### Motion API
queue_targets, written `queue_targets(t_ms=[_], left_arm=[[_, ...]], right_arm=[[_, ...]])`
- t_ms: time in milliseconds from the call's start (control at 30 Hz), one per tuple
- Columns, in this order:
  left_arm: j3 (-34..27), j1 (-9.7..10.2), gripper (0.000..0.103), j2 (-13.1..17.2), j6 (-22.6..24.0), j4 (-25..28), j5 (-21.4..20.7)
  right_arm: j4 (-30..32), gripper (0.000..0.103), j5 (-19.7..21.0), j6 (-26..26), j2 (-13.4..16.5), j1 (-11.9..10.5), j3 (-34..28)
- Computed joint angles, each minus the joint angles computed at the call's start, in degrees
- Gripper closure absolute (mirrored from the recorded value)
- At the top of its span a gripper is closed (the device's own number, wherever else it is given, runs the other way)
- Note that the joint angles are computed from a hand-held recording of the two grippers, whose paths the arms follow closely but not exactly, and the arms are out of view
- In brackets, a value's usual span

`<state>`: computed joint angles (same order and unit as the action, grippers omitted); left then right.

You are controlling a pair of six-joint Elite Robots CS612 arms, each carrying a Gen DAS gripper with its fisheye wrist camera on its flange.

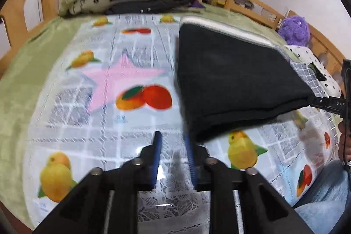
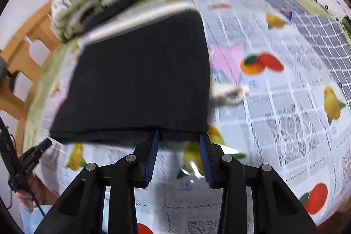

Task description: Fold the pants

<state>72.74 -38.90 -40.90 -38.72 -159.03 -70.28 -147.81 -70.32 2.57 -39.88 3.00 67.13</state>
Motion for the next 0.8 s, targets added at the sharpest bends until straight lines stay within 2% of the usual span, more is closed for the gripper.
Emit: queue_targets(t_ms=[133,200,267,333,433,467,533,567,600,667,700,733,800], left_arm=[[-3.94,0.74,0.079,1.44,1.9,-2.16,-1.88],[-7.98,1.22,0.072,3.29,3.79,-1.66,-4.41],[-11.49,1.26,0.072,5.17,5.64,-0.67,-4.36],[-15.34,1.36,0.072,7.45,7.08,2.29,-3.94],[-17.96,1.59,0.07,9.26,6.0,7.91,-4.99],[-17.55,1.51,0.069,9.48,6.14,8.45,-4.91],[-14.75,0.98,0.062,8.6,6.82,5.09,-3.05],[-13.34,0.94,0.06,7.86,6.36,4.8,-3.65],[-12.42,1.07,0.057,7.34,5.27,4.99,-4.74],[-10.76,1.82,0.057,6.59,2.66,4.56,-10.01],[-9.25,2.1,0.057,6.18,1.33,2.29,-11.87],[-7.99,1.98,0.056,5.72,1.29,0.16,-11.36],[-7.35,1.56,0.055,5.1,2.34,-0.17,-8.91]], right_arm=[[-4.23,0.067,3.67,-2.51,-0.5,-0.52,1.13],[-8.8,0.068,6.1,-1.92,-1.13,-1.05,2.97],[-10.51,0.068,7.1,-0.08,-0.92,-1.16,2.86],[-9.61,0.068,6.08,-0.77,-0.46,-0.84,1.78],[-11.01,0.069,5.61,-2.09,-0.42,-0.67,1.65],[-11.34,0.069,5.87,-2.39,-0.52,-0.72,1.84],[-11.26,0.069,7.43,-2.29,-0.69,-1.07,2.17],[-11.33,0.069,7.54,-2.83,-0.88,-1.17,2.45],[-12.4,0.071,7.16,-3.57,-1.2,-1.26,3.07],[-16.8,0.072,5.61,-4.57,-2.21,-1.44,5.28],[-18.78,0.072,5.36,-3.79,-2.48,-1.66,6.06],[-20.12,0.072,5.61,-2.24,-2.56,-1.99,6.47],[-19.17,0.072,5.69,0.1,-2.0,-2.08,5.42]])
